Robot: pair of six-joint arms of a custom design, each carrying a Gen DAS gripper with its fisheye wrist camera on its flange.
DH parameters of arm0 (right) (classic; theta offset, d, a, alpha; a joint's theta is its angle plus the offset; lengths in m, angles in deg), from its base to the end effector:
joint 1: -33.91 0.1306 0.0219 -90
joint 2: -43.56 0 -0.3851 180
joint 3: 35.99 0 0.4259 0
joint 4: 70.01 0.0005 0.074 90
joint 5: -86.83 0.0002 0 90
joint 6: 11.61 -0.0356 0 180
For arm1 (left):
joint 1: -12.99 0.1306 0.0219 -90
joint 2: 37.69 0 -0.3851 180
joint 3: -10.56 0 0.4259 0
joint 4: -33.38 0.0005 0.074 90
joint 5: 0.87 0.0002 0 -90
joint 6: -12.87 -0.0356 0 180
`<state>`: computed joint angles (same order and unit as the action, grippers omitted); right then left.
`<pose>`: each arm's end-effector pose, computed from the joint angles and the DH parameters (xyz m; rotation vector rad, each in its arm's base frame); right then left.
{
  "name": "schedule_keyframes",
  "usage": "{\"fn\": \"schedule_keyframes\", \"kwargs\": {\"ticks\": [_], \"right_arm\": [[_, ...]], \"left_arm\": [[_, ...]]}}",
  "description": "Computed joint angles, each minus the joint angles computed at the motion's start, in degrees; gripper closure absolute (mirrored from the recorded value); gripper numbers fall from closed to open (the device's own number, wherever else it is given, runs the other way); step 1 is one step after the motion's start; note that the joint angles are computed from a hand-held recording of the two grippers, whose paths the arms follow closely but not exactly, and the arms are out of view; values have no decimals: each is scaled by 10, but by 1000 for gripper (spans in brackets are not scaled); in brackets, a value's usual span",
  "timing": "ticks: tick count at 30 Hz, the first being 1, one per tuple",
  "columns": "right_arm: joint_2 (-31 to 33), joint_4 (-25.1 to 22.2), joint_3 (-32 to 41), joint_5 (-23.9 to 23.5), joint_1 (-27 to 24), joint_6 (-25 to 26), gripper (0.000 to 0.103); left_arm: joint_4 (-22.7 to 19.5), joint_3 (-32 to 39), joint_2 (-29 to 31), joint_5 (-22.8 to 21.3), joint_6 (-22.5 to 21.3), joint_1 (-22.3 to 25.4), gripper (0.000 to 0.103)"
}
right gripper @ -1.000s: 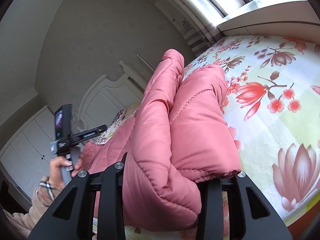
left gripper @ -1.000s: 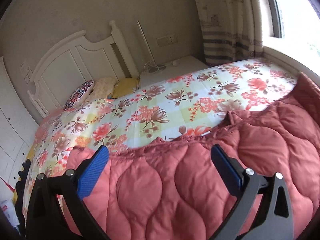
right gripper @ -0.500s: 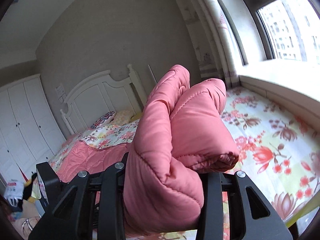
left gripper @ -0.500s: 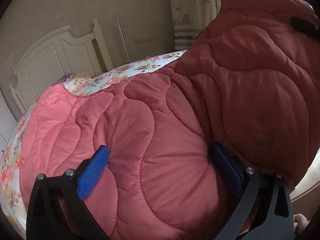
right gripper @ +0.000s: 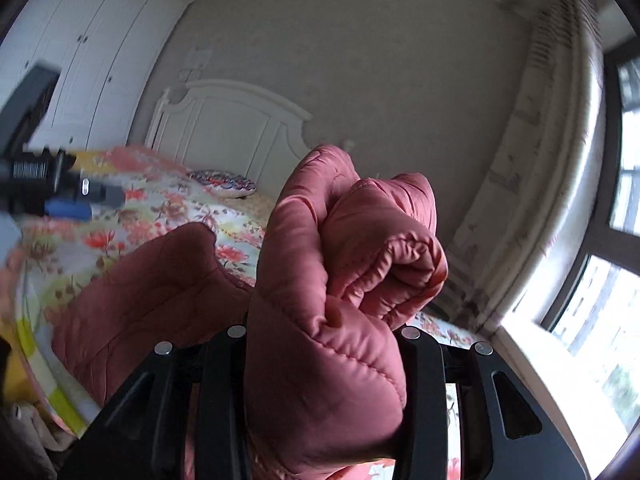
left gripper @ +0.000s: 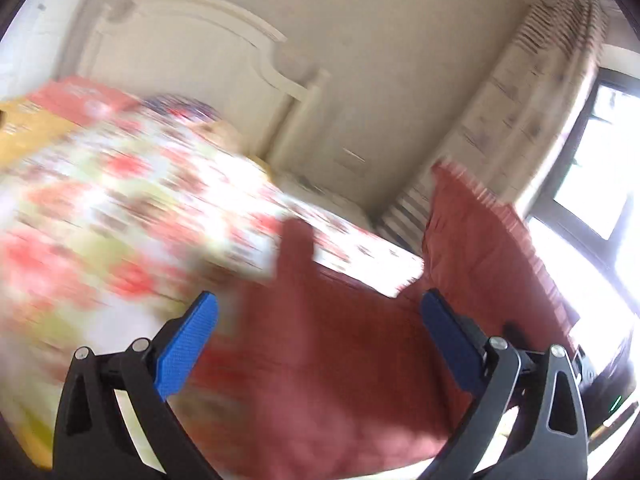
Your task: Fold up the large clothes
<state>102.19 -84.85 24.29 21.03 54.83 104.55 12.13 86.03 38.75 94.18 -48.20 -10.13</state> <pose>0.3330 0.1111 0.4472 -0.4328 1.7496 -0.4449 0.4204 -0.1835 0.4562 -0.0426 2.0197 -0.6751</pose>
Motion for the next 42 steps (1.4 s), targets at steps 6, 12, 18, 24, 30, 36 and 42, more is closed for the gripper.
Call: {"fn": "schedule_keyframes", "kwargs": {"ticks": [6,12,18,24,30,36,42], "right_arm": [[115,131,-45,133,122,222,65],[102,218,-90,111,118,266,65],[48,225,-105,57,110,240,65],[97,337,-157,88,128,393,61],[102,367,-168,83,124,406,58],[105,395,-179,86,139,433,53],[37,300,-196,46,138,407,45]], "left_arm": [[-35,-28,-44,-3,-33,34,2],[-60,14,-4,4,-108,13,2],[-70,64,39,-10,-120,-9,2],[-128,173,87,-43,-220,-60,2],[-248,330,227,-107,-321,-122,2],[-277,365,312,-170,-355,-113,2],[-201,285,297,-150,-331,-73,2]]}}
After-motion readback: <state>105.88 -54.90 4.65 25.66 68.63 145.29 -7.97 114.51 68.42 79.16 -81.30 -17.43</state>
